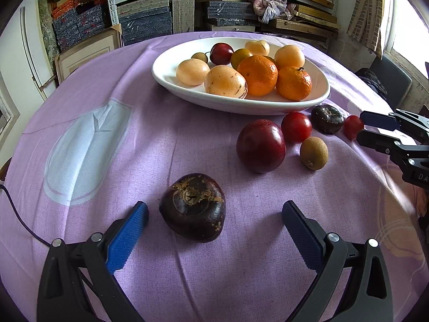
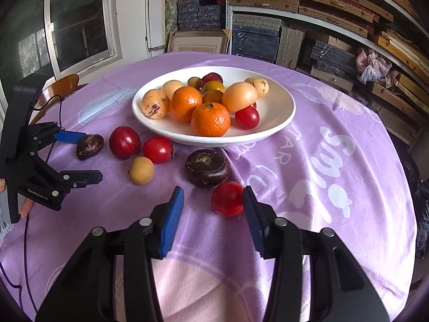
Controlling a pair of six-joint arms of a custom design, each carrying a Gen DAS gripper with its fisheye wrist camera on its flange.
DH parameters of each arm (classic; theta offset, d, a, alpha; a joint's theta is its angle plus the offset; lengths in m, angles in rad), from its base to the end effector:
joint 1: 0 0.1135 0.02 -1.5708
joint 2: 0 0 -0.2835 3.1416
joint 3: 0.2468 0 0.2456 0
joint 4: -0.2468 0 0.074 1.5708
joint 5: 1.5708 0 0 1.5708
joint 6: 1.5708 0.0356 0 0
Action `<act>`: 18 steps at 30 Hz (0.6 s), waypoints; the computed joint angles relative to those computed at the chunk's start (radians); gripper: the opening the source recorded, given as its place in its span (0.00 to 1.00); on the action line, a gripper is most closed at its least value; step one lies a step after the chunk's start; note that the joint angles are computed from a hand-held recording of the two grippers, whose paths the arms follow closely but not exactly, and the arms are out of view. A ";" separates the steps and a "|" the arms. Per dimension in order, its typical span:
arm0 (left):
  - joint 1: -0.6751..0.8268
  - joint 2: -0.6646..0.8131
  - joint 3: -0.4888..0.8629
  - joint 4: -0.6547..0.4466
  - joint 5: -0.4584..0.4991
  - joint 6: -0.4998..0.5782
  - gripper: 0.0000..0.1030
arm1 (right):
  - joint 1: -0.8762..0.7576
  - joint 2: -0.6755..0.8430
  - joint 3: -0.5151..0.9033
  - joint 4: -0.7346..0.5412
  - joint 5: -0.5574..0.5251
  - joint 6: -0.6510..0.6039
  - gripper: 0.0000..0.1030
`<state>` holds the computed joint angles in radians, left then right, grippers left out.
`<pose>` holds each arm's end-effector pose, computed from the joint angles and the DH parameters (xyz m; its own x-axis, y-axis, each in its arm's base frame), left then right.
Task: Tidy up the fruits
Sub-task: 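Grasp the red tomato with the right tool while the left tool grasps the dark brown fruit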
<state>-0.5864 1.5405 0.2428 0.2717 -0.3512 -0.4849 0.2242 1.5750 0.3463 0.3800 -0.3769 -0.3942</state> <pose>0.1643 -0.0944 0.0918 -0.8032 0.0082 -0.5956 -0.0037 0.9998 0.0187 0.2198 0.0636 0.1124 -0.5050 -0.4814 -0.7163 -0.6908 0.7230 0.0011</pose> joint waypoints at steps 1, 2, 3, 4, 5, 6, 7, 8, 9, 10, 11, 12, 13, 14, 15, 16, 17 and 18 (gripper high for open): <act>0.000 0.000 0.000 0.000 0.000 0.000 0.97 | 0.006 0.011 0.009 -0.004 0.010 0.002 0.43; 0.000 0.000 0.000 0.000 0.000 0.000 0.97 | 0.010 0.024 0.022 -0.018 0.015 0.003 0.41; 0.000 0.000 0.000 0.000 0.000 0.000 0.97 | 0.015 0.041 0.039 -0.035 0.020 0.004 0.33; 0.000 0.000 0.000 0.000 0.000 0.000 0.97 | 0.016 0.056 0.054 -0.049 0.022 0.006 0.30; 0.000 0.000 0.000 0.000 0.000 0.000 0.97 | 0.012 0.062 0.060 -0.052 0.016 0.005 0.30; 0.000 0.000 0.000 0.000 0.000 0.000 0.97 | 0.010 0.066 0.064 -0.054 0.012 0.006 0.30; 0.000 0.000 0.000 0.000 0.000 0.000 0.97 | 0.008 0.070 0.067 -0.055 0.009 0.006 0.30; 0.000 0.000 0.000 0.000 0.000 0.000 0.97 | 0.006 0.073 0.068 -0.054 0.008 0.005 0.30; 0.000 0.000 0.000 0.001 0.000 0.001 0.97 | 0.007 0.075 0.070 -0.058 0.011 0.005 0.30; 0.001 0.000 -0.001 0.001 0.002 0.002 0.97 | 0.012 0.087 0.083 -0.074 0.017 0.003 0.30; 0.000 0.001 0.000 0.002 0.001 0.000 0.97 | 0.022 0.108 0.103 -0.099 0.031 0.003 0.30; -0.001 0.002 0.000 0.001 0.000 0.000 0.97 | 0.024 0.109 0.106 -0.098 0.033 0.005 0.30; -0.001 0.001 0.000 0.001 0.000 0.000 0.97 | 0.023 0.107 0.103 -0.093 0.033 0.004 0.30; -0.001 0.001 0.000 0.001 0.000 0.000 0.97 | 0.023 0.106 0.101 -0.092 0.031 0.002 0.29; -0.001 0.001 0.000 0.001 0.000 -0.001 0.97 | 0.019 0.103 0.098 -0.091 0.024 0.000 0.29; 0.000 0.001 0.000 0.002 0.001 0.000 0.97 | 0.013 0.101 0.097 -0.089 0.018 0.001 0.29; 0.000 0.001 0.000 0.002 0.001 -0.001 0.97 | 0.009 0.102 0.097 -0.090 0.009 0.001 0.29; -0.001 0.002 0.000 0.002 -0.001 -0.002 0.97 | 0.001 0.103 0.101 -0.096 -0.003 -0.001 0.29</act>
